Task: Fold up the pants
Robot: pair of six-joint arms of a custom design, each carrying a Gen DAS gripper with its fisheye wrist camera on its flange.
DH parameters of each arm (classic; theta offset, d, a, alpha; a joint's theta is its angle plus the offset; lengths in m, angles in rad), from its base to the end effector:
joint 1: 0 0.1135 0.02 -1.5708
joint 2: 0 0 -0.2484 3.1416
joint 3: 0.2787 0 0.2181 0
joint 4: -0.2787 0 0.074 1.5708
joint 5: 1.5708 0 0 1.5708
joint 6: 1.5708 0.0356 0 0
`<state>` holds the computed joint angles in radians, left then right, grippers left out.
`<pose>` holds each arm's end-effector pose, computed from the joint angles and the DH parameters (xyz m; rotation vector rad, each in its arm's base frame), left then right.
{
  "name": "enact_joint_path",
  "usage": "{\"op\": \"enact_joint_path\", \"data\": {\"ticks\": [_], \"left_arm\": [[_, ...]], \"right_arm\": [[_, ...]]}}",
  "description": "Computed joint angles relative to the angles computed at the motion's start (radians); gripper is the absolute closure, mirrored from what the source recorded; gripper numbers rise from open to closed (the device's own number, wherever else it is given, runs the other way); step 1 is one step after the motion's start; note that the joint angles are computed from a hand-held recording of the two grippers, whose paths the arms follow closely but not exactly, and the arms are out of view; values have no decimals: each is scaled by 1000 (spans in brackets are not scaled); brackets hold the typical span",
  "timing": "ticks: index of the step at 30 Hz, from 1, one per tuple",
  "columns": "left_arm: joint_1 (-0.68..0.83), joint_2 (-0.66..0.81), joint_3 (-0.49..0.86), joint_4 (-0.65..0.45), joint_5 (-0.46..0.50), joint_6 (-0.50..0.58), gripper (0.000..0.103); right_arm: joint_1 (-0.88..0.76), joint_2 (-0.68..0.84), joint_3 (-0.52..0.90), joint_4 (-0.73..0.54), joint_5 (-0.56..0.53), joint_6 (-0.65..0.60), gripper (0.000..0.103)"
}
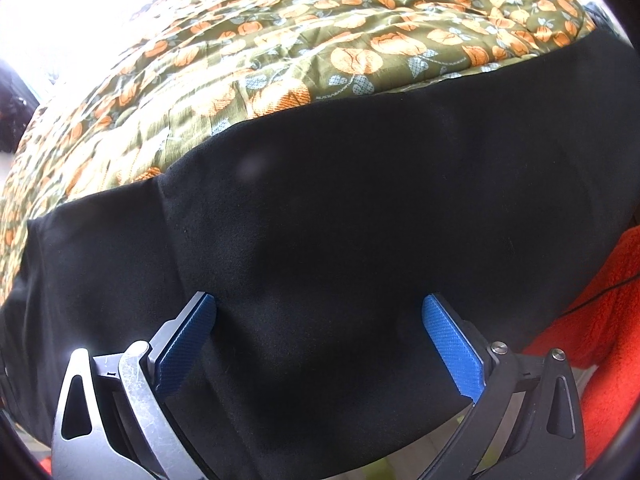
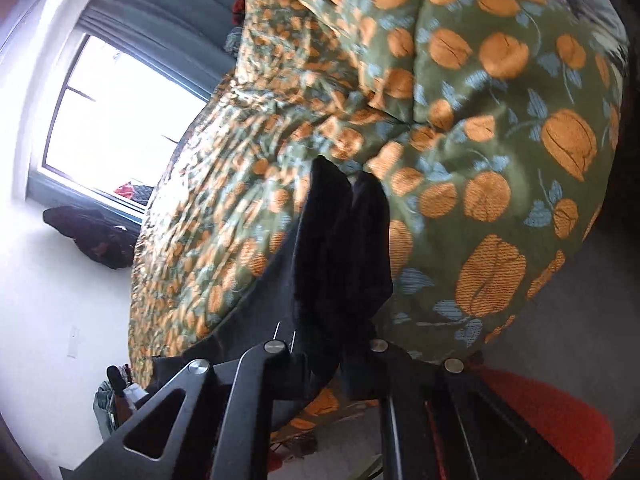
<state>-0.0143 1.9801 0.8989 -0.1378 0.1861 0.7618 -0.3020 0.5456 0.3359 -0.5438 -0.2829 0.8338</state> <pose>0.3078 -0.0110 0.0822 1.0815 2.5253 -0.0604 0.1024 -0.0215 0.1834 1.1458 2.0663 0.5924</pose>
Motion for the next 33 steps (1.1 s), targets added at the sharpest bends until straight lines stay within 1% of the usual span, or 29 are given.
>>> {"op": "enact_joint_path", "data": {"ticks": [1,3,5,7,8,11,12,13,15,16,17,18,19,20,21,22,23,24,25,26,27,28,29,30,31,32,33], "left_arm": [[6,1,16,-25,9,3,0],[28,2,85,-129,22,-5,2],[92,-8,176,-240,77,-18,3],[178,4,300,-357,159,-12,3],[222,20,373,-408,188,-14,3],[346,111,618,-539,254,-44,3],[388,158,713,-581,270,-61,3],[424,205,799,-614,279,-80,3],[491,305,964,-682,283,-119,3],[520,351,1035,-720,282,-130,3],[547,398,1105,-760,284,-134,3],[573,434,1157,-795,287,-131,3],[595,453,1178,-821,293,-121,3],[611,460,1179,-838,302,-106,3],[625,451,1154,-845,316,-85,3],[640,440,1123,-853,340,-52,3],[654,417,1077,-856,370,-17,3],[665,374,1000,-851,403,21,3],[674,336,948,-885,447,89,3],[669,297,891,-894,475,138,4],[653,248,811,-880,497,189,7],[638,213,768,-889,511,241,12],[613,187,723,-881,511,276,27],[582,174,692,-863,492,289,39],[549,165,658,-823,460,281,44],[528,156,621,-773,434,259,50],[510,156,595,-732,407,231,54]], "right_arm": [[93,-7,38,4,47,54,92],[315,47,128,52,177,154,92],[528,179,230,136,309,209,92],[712,354,329,242,413,229,92],[774,454,386,293,439,222,92],[916,808,577,442,482,163,92],[942,932,643,492,477,149,92],[972,1045,699,543,478,137,92],[1039,1264,800,648,517,113,92],[1062,1371,850,694,512,94,85],[1080,1480,937,665,493,69,82],[1087,1591,1063,557,441,44,57],[1090,1671,1138,491,376,24,31],[1093,1707,1163,457,328,27,28],[1102,1699,1138,455,309,33,29],[1113,1655,1064,488,315,21,29],[1122,1608,1013,482,335,-5,28],[1137,1555,970,453,374,-31,27],[1155,1499,930,410,429,-56,25],[1174,1442,886,375,488,-75,24],[1197,1391,848,343,546,-81,21],[1222,1343,797,327,602,-69,18],[1235,1300,750,314,644,-50,17],[1258,1269,710,308,682,-13,16],[1274,1245,671,311,705,28,16],[1272,1241,660,308,695,61,16],[1258,1243,657,310,671,75,16]]}}
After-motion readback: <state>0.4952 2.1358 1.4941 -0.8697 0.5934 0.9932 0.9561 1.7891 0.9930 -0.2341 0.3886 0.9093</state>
